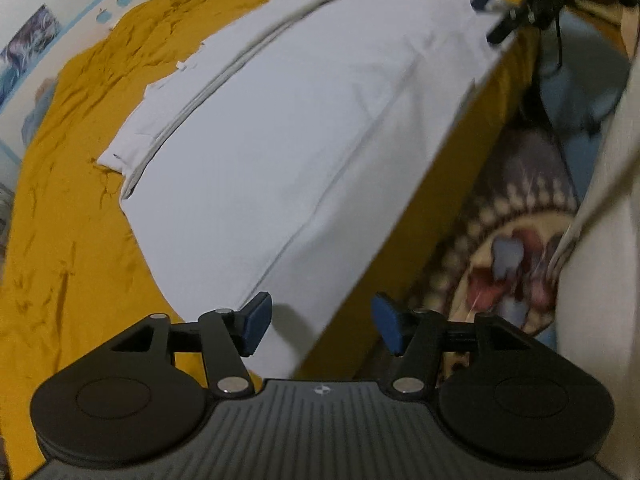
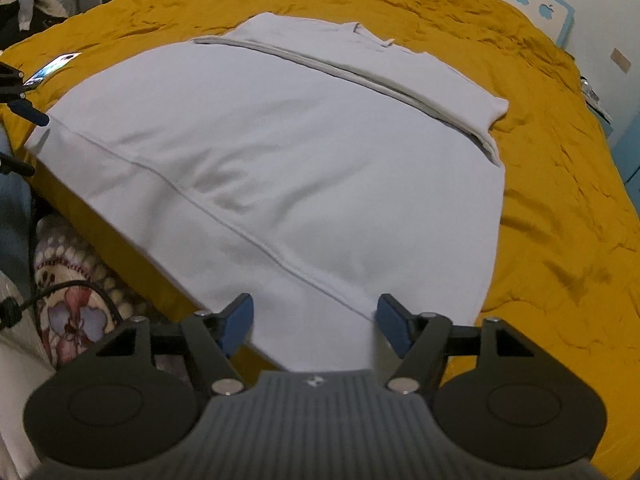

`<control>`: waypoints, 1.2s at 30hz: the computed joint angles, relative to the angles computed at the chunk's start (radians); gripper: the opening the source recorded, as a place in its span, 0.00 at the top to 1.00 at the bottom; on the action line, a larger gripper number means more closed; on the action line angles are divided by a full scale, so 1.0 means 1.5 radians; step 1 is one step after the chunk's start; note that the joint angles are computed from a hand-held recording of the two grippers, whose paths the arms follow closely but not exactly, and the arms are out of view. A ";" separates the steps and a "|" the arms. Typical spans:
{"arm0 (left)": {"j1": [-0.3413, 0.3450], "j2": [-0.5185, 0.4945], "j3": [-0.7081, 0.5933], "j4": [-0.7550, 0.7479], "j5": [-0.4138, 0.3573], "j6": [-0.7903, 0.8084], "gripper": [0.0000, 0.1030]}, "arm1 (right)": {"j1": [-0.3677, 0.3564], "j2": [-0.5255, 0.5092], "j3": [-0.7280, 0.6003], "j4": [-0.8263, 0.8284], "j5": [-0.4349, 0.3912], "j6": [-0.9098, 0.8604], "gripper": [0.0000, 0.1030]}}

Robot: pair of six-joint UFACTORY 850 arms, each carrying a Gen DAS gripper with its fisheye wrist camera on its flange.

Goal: Fold small clothes
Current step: 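Grasp the hem with the left gripper and lift it toward the collar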

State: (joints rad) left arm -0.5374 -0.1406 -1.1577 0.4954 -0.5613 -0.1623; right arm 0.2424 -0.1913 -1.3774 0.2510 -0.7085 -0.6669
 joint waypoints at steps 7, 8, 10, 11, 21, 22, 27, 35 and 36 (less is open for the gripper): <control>-0.044 -0.020 0.038 0.292 -0.024 -0.228 0.34 | 0.018 0.023 0.040 -0.044 0.027 -0.025 0.31; -0.053 -0.027 0.043 0.333 -0.033 -0.250 0.34 | 0.020 0.023 0.042 -0.052 0.029 -0.030 0.31; -0.063 -0.034 0.056 0.401 -0.050 -0.279 0.34 | 0.022 0.027 0.045 -0.060 0.031 -0.034 0.31; -0.071 -0.038 0.063 0.438 -0.061 -0.294 0.34 | 0.021 0.028 0.046 -0.060 0.031 -0.036 0.31; -0.068 -0.017 0.071 0.480 -0.065 -0.329 0.90 | 0.020 0.037 0.051 -0.054 0.020 -0.054 0.31; -0.067 -0.013 0.068 0.480 -0.062 -0.336 0.91 | 0.020 0.039 0.052 -0.054 0.018 -0.061 0.31; -0.051 0.008 0.034 0.450 -0.030 -0.397 0.92 | 0.025 0.056 0.068 -0.074 0.018 -0.086 0.31; -0.021 0.000 -0.038 0.425 0.003 -0.486 0.92 | 0.040 0.075 0.105 -0.179 0.088 -0.037 0.36; -0.016 -0.002 -0.044 0.419 0.008 -0.488 0.92 | 0.042 0.080 0.113 -0.194 0.098 -0.037 0.39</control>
